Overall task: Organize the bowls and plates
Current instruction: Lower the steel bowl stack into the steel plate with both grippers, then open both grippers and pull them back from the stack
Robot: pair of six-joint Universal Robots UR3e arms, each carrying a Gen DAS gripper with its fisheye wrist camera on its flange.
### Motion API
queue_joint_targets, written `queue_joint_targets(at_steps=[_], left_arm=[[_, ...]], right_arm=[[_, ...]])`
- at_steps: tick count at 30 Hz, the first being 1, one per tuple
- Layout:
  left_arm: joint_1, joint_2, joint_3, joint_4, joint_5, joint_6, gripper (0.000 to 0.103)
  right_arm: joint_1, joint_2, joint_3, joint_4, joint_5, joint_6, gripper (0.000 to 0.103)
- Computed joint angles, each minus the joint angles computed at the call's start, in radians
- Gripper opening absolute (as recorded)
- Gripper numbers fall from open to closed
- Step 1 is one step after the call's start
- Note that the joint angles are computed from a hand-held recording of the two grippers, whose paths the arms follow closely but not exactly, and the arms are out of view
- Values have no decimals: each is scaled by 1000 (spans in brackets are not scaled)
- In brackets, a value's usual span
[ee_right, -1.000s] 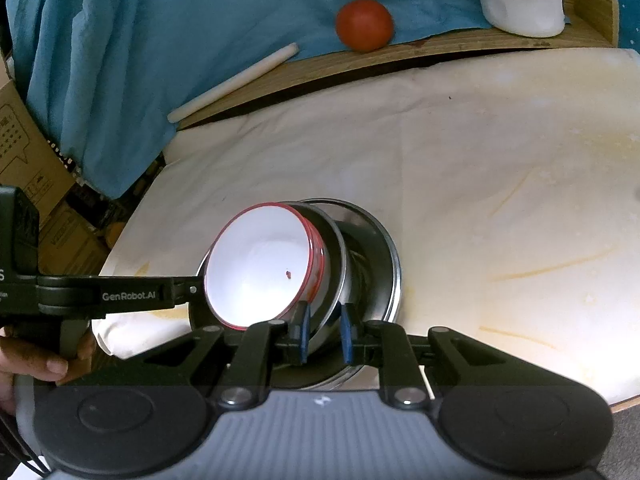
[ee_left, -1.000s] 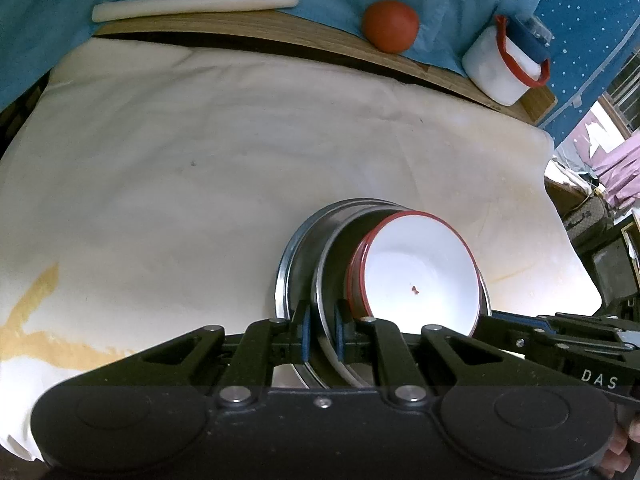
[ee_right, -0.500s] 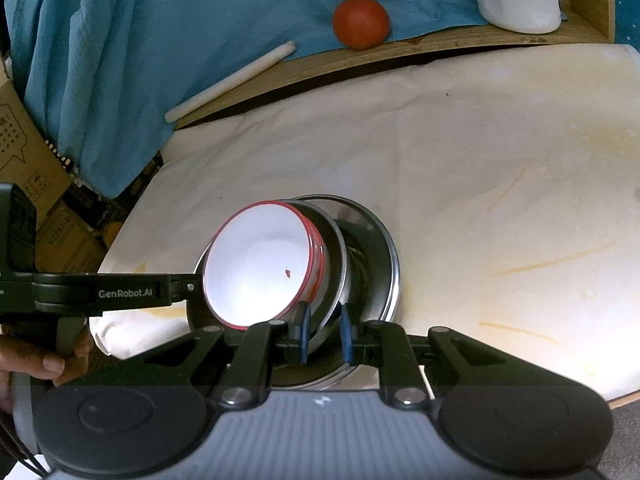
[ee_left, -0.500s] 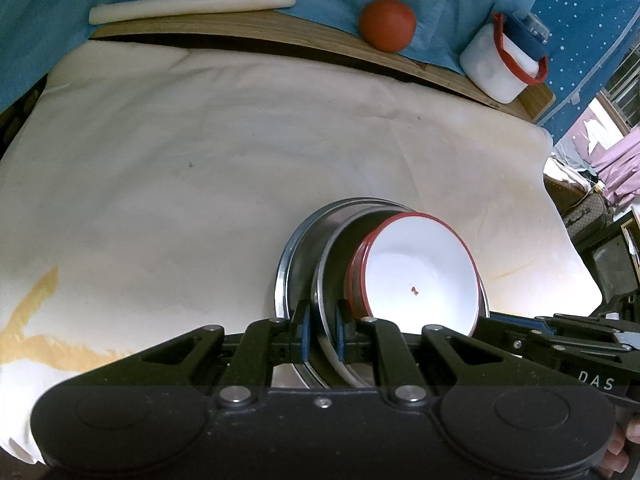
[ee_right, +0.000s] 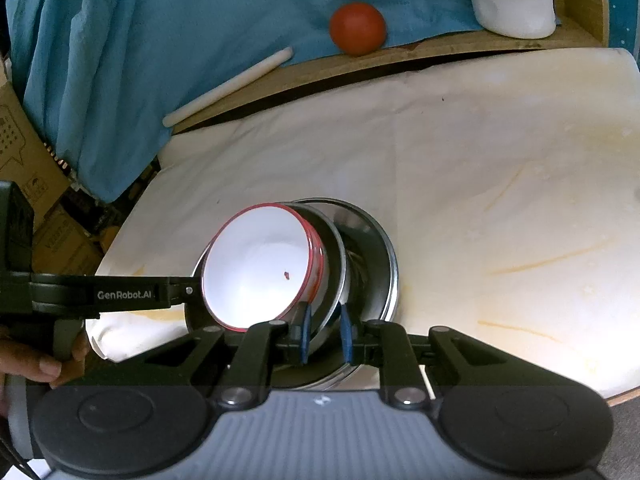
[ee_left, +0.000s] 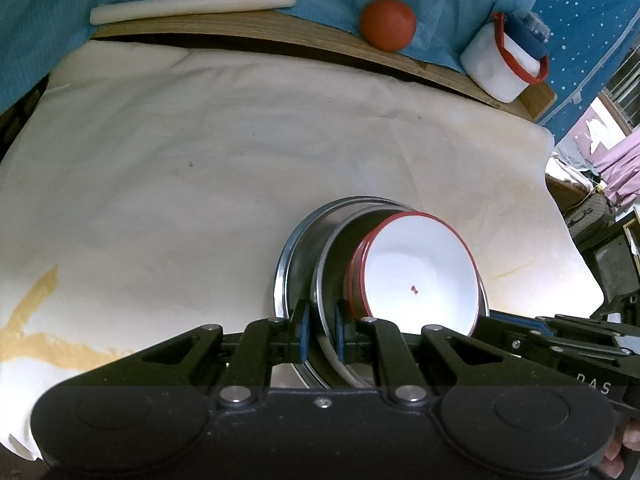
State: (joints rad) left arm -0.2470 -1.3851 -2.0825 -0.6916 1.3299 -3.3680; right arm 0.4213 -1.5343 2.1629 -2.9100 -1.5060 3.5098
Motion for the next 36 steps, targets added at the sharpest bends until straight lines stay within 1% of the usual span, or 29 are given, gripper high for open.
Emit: queue_joint_targets(at_steps=[6,9,11,12,13,14,16,18,24,26,28,30,33,36], left_arm=[[-19,-5,8,1,26,-10,13],[-41,4,-5,24,58,-27,15],[-51,11,-10,32,77,-46,16],[-56,12,-8,29,85,-54,16],[-63,13,-3,23,97,-65,19],[-73,15,2,17,115,-75,25],[-92,14,10,7,153,-92,28],[-98,17,9,7,163,-112,28],[-148,16,24,4,238,-166,28],[-162,24,18,10,258,-190,29],[-180,28,17,12,281,-219,30],[-200,32,20,10,305,-249,30],[-229,48,16,10,342,-296,31],[-248,72,6,5,364,-319,33]], right_arm=[[6,7,-8,2,-7,-23,19],[25,21,-30,7,-37,-56,19],[25,24,-33,4,-38,-76,19],[22,23,-30,2,-35,-83,19],[17,20,-26,-1,-29,-88,19],[13,18,-21,-6,-22,-93,19],[1,13,-9,-17,-4,-106,20],[-10,4,3,-23,12,-120,20],[-61,-27,29,-28,68,-170,26],[-67,-38,38,-36,77,-180,27],[-75,-42,41,-40,92,-196,30],[-81,-48,41,-40,108,-210,30],[-76,-52,37,-36,113,-227,31],[-70,-73,41,-25,105,-227,32]])
